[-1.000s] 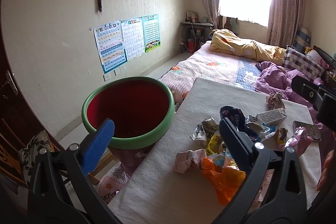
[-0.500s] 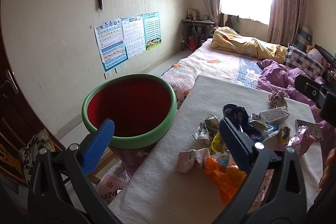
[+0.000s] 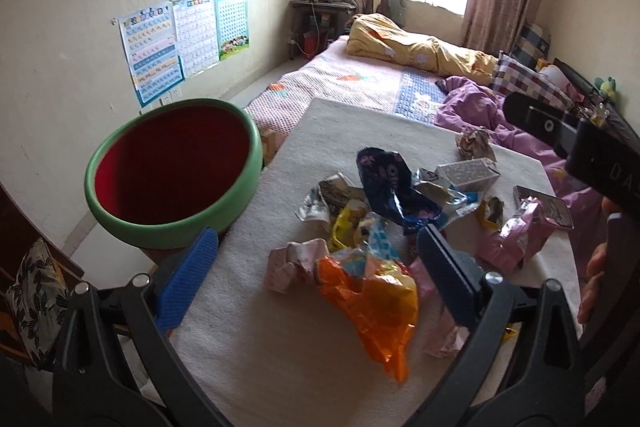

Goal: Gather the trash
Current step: 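Grasp the orange snack bag with the left gripper while the right gripper grasps the blue bag, then carry the orange bag and blue bag with both grippers over the red bin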

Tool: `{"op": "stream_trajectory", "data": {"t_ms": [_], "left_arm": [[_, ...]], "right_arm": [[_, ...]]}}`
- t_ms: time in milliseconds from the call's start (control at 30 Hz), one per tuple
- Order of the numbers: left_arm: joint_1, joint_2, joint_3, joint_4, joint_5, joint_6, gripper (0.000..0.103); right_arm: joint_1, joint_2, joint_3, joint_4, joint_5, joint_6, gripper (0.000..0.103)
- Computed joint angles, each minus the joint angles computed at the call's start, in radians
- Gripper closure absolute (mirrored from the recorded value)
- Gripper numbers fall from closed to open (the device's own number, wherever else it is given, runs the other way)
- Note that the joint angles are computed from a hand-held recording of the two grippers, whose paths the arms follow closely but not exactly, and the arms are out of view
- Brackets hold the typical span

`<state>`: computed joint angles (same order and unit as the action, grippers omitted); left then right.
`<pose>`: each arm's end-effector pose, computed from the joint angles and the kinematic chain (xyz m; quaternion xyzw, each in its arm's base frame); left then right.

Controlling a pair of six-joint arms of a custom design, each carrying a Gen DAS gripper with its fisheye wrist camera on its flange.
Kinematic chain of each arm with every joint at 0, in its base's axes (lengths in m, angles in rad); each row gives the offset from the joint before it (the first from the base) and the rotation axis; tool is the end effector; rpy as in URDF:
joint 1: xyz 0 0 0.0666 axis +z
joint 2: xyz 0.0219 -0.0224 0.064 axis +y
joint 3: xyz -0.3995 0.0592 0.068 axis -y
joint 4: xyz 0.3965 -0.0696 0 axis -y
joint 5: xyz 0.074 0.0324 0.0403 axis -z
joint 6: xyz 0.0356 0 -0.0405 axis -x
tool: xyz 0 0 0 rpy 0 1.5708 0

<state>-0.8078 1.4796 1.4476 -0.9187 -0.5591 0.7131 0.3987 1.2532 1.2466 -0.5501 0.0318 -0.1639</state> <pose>0.3658 -0.3558 0.4370 -0.0408 0.9183 -0.0117 0.3936 0.4164 0.1737 0.4707 -0.0947 0.8690 0.1214 0.4703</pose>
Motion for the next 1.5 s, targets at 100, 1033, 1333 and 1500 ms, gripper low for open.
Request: {"op": "stream_trajectory", "data": {"t_ms": [100,1033,1333,1500], "left_arm": [[0.004,0.027,0.008,-0.003,0.072,-0.015,0.009],[0.037,-0.116,-0.160,0.022,0.098,0.074,0.058],[0.105,-0.175,-0.207,0.105,0.119,-0.006,0.058],[0.182,-0.206,-0.216,0.179,0.166,-0.111,0.058]], "right_arm": [[-0.016,0.011,0.008,-0.018,-0.041,0.020,0.007],[-0.007,0.473,0.431,-0.497,-0.280,0.280,0.077],[-0.011,0.369,0.353,-0.382,-0.345,0.187,0.101],[0.018,0.303,0.330,-0.298,-0.306,0.108,0.101]]}}
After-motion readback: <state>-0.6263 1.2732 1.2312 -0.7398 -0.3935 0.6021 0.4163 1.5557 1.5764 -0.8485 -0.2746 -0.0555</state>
